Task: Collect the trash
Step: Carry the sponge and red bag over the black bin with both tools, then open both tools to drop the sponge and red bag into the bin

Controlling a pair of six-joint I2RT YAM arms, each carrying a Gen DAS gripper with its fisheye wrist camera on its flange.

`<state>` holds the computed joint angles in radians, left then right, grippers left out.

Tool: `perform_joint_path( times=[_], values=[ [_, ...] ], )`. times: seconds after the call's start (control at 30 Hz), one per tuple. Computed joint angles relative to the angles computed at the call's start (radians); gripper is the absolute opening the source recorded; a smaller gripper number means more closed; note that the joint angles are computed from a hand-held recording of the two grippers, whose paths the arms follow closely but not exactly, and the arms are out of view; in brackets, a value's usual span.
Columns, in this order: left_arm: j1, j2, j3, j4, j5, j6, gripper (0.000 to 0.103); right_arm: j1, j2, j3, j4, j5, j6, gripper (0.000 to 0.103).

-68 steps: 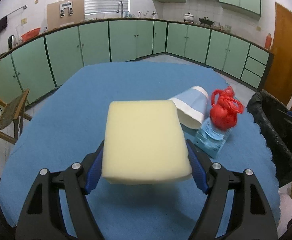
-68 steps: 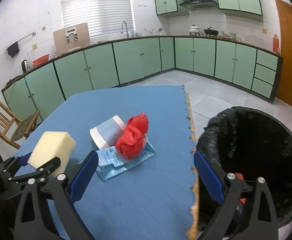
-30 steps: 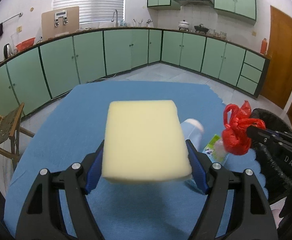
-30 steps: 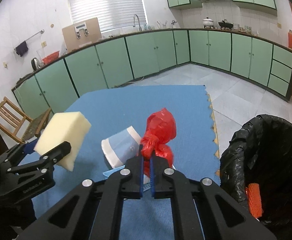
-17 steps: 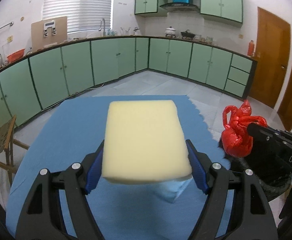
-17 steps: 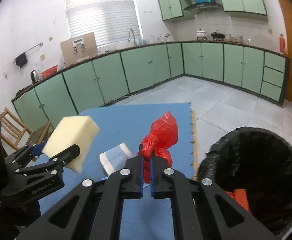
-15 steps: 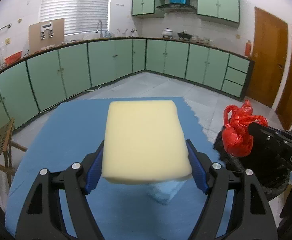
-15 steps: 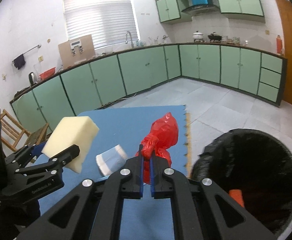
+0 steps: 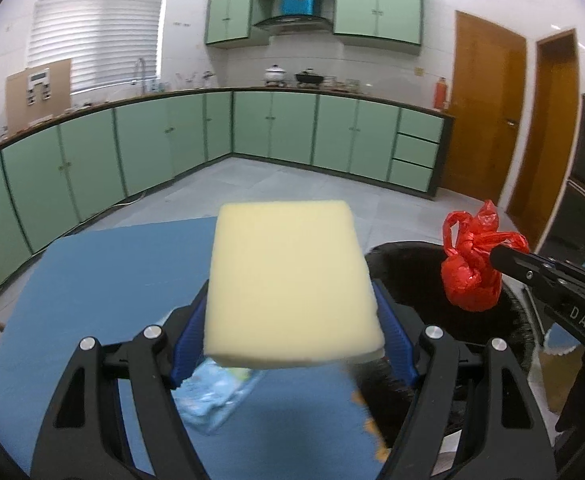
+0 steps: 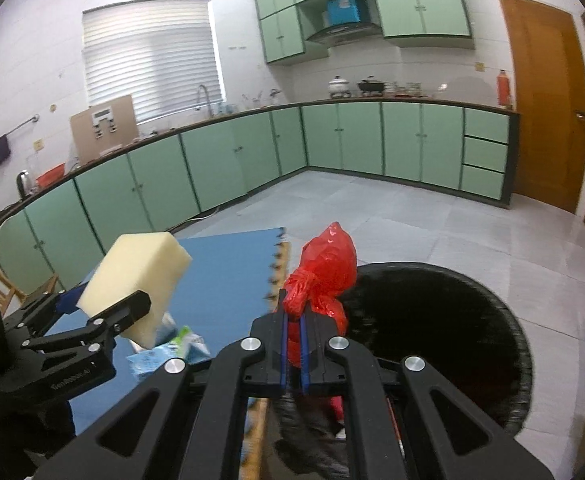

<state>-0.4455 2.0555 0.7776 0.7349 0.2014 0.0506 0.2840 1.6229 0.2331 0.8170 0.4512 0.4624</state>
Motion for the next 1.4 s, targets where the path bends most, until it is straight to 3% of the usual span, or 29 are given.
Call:
perform_joint_path(
  times=[0.37, 0.57, 0.83, 0.93, 1.0, 1.17, 1.3, 1.4],
  values=[
    [-0.198, 0.121, 0.118, 0.0, -0.048, -0.042, 0.073, -0.247, -0.021, -0.152, 0.131, -0.12, -0.075, 0.005],
    [-0.271, 0.224, 0.213, -0.006, -0.08, -0.055, 0.073, -0.406, 0.135, -0.188, 0.305, -0.222, -0.125, 0.005],
    [-0.33, 0.346, 0.378, -0.094, -0.104, -0.066, 0.073, -0.522, 0.306, -0.133, 0.378, -0.31, -0.17, 0.005],
    [-0.334, 0.375, 0.461, -0.188, -0.075, -0.068, 0.075, -0.546, 0.346, -0.135, 0.407, -0.31, -0.177, 0.012],
    [-0.317, 0.377, 0.475, -0.208, -0.041, -0.067, 0.079, -0.561, 0.397, -0.144, 0.463, -0.305, -0.179, 0.034],
    [-0.302, 0.363, 0.465, -0.2, -0.024, -0.066, 0.085, -0.559, 0.49, -0.172, 0.578, -0.256, -0.156, 0.066],
    [-0.291, 0.332, 0.43, -0.188, -0.028, -0.073, 0.085, -0.54, 0.494, -0.189, 0.594, -0.223, -0.123, 0.08],
    [-0.273, 0.296, 0.382, -0.157, -0.032, -0.071, 0.085, -0.491, 0.463, -0.201, 0.576, -0.177, -0.09, 0.084]
  ],
)
